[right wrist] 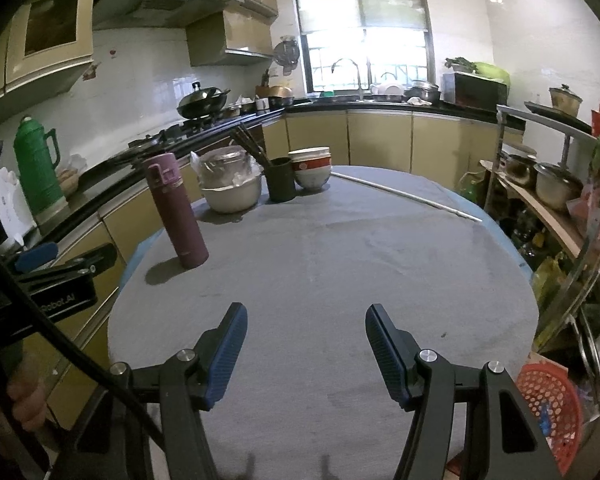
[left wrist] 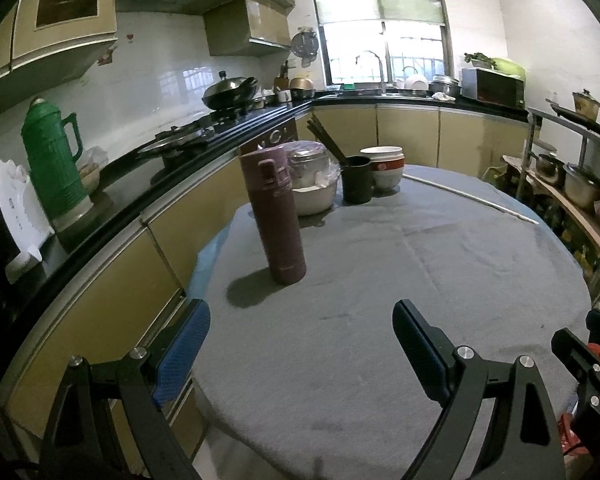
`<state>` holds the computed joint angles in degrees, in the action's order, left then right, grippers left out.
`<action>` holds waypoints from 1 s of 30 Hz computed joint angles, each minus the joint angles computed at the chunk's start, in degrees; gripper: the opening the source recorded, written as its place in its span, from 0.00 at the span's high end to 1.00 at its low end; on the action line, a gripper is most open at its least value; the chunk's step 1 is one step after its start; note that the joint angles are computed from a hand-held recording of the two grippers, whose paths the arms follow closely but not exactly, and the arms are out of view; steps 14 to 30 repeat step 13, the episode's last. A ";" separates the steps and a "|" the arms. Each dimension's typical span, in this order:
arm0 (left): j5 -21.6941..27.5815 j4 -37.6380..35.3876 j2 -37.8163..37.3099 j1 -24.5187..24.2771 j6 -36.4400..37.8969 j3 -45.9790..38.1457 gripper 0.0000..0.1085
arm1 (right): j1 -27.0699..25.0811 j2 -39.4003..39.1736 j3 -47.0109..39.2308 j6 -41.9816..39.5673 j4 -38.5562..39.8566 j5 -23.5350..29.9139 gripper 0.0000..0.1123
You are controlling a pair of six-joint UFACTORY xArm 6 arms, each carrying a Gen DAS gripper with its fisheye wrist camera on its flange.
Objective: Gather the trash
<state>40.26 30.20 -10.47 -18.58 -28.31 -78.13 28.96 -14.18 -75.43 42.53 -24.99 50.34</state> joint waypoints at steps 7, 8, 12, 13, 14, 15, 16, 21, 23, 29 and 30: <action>0.44 0.98 2.79 -0.83 -0.01 -2.52 0.15 | -2.17 1.39 -0.18 -2.16 1.55 -1.37 0.42; 0.28 0.70 3.34 -0.83 0.36 -2.89 0.15 | -2.64 1.74 -0.08 -2.49 1.93 -1.74 0.42; 0.91 -0.80 7.37 -0.88 1.30 -5.51 0.15 | -5.45 3.26 1.52 -3.58 3.71 -3.37 0.42; 1.12 -1.27 8.56 -0.85 1.62 -6.29 0.15 | -6.31 3.83 2.05 -3.80 3.98 -3.79 0.42; 1.12 -1.27 8.56 -0.85 1.62 -6.29 0.15 | -6.31 3.83 2.05 -3.80 3.98 -3.79 0.42; 1.12 -1.27 8.56 -0.85 1.62 -6.29 0.15 | -6.31 3.83 2.05 -3.80 3.98 -3.79 0.42; 1.12 -1.27 8.56 -0.85 1.62 -6.29 0.15 | -6.31 3.83 2.05 -3.80 3.98 -3.79 0.42; 1.12 -1.27 8.56 -0.85 1.62 -6.29 0.15 | -6.31 3.83 2.05 -3.80 3.98 -3.79 0.42; 1.12 -1.27 8.56 -0.85 1.62 -6.29 0.15 | -6.31 3.83 2.05 -3.80 3.98 -3.79 0.42; 1.12 -1.27 8.56 -0.85 1.62 -6.29 0.15 | -6.31 3.83 2.05 -3.80 3.98 -3.79 0.42; 1.12 -1.27 8.56 -0.85 1.62 -6.29 0.15 | -6.31 3.83 2.05 -3.80 3.98 -3.79 0.42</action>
